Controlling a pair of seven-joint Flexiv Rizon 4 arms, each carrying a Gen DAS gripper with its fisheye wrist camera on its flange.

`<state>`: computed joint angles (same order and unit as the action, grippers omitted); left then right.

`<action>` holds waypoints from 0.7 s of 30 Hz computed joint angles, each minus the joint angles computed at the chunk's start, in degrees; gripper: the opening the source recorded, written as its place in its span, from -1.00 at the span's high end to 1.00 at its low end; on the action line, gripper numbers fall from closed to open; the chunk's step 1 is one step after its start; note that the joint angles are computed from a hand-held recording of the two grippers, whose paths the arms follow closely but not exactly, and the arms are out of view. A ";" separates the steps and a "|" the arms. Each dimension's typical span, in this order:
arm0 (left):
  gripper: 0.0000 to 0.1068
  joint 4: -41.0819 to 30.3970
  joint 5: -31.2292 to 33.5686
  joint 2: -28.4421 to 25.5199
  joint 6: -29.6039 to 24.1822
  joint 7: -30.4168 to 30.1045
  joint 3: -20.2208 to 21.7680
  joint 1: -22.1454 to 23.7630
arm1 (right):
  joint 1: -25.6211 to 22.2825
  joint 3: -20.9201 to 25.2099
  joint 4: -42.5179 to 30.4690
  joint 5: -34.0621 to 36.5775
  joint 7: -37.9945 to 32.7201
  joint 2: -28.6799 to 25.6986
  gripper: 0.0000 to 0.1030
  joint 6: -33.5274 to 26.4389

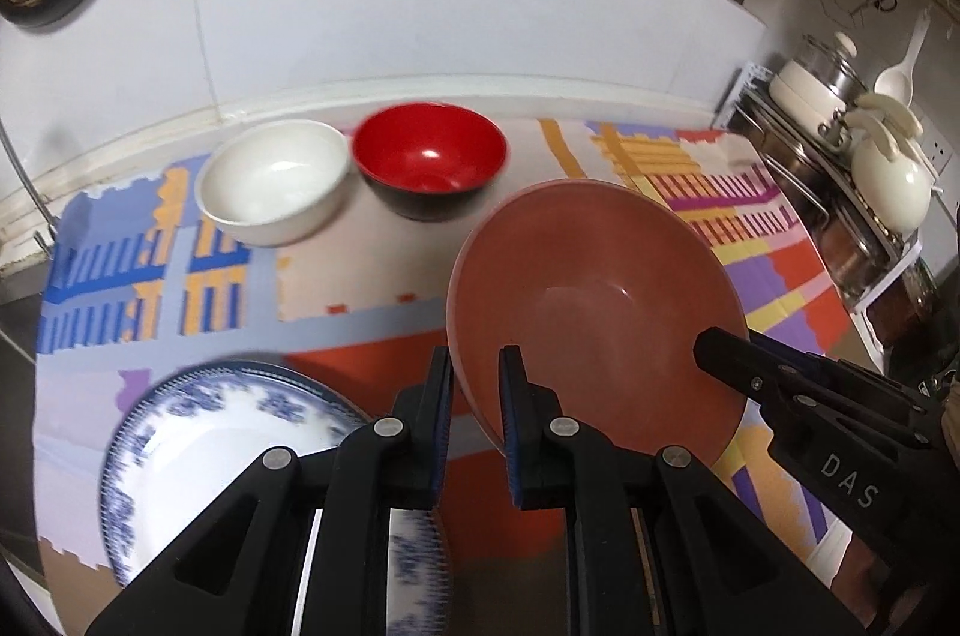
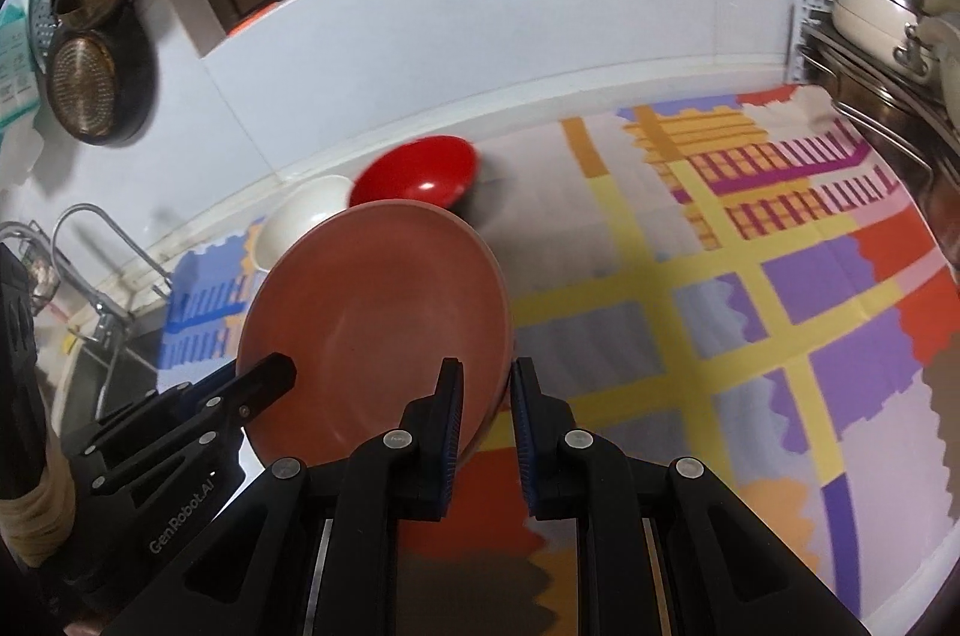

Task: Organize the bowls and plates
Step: 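Carry the pink bowl with both tools across the mat toward the pot rack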

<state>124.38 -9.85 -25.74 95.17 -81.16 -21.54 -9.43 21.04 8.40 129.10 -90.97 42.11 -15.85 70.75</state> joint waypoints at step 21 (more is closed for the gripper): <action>0.69 -7.14 2.18 -5.11 -7.47 -5.58 11.68 -17.83 | -7.86 -0.47 10.07 -1.74 0.93 2.95 0.65 5.30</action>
